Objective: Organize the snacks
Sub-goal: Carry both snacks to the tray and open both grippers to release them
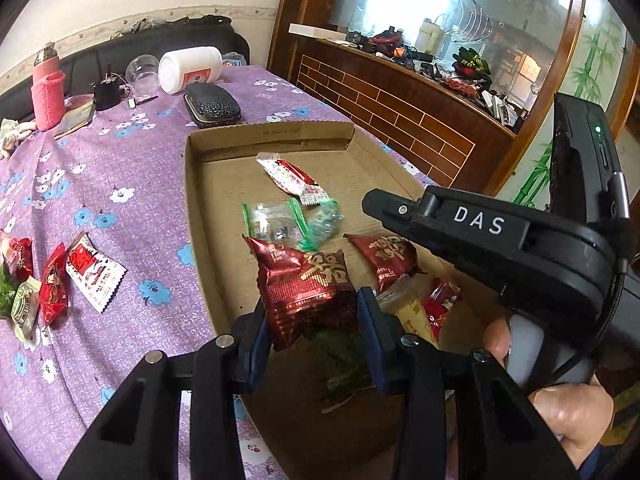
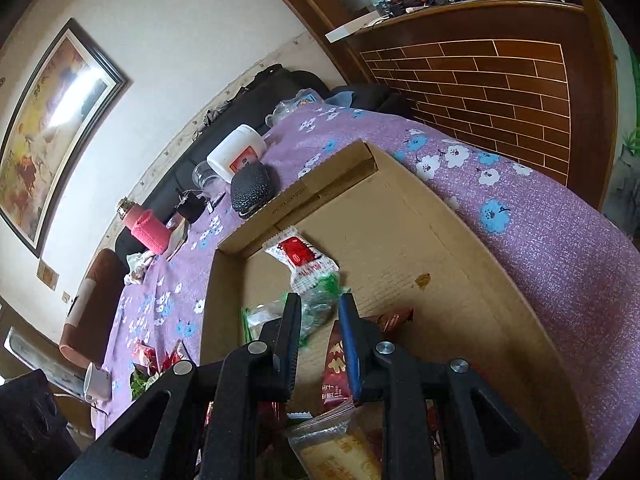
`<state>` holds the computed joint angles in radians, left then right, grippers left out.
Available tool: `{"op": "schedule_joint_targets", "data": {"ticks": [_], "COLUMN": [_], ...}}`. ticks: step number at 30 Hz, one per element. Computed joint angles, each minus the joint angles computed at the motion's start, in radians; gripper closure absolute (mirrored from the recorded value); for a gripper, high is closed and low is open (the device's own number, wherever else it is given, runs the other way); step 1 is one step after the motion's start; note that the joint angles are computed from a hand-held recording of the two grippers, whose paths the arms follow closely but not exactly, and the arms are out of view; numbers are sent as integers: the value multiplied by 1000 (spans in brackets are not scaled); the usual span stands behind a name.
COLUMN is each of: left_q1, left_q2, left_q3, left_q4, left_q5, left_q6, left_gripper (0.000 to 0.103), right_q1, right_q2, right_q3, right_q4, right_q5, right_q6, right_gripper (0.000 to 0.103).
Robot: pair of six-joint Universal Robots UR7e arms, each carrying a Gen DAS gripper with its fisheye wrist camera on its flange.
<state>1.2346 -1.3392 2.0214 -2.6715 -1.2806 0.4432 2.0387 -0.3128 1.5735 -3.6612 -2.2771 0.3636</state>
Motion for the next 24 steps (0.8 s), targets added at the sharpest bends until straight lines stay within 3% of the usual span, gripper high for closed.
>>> {"op": "schedule_joint_targets", "data": {"ticks": [7, 14, 24], "left_q1": [0, 3, 6], "left_q2": [7, 6, -44], "left_q3": [-7, -16, -16], "left_q4": [4, 14, 41], "left_q5": [-2, -8, -40], "left_q6": [-8, -36, -42], "left_gripper": [63, 40, 40], "right_q1": [4, 10, 27], "right_q2": [3, 3, 22], "right_q3": [1, 6, -19], "right_q4": [-24, -48, -77], "right_q5": [-3, -11, -31], "right_q6": [-11, -17, -79], "right_gripper": [82, 82, 82]}}
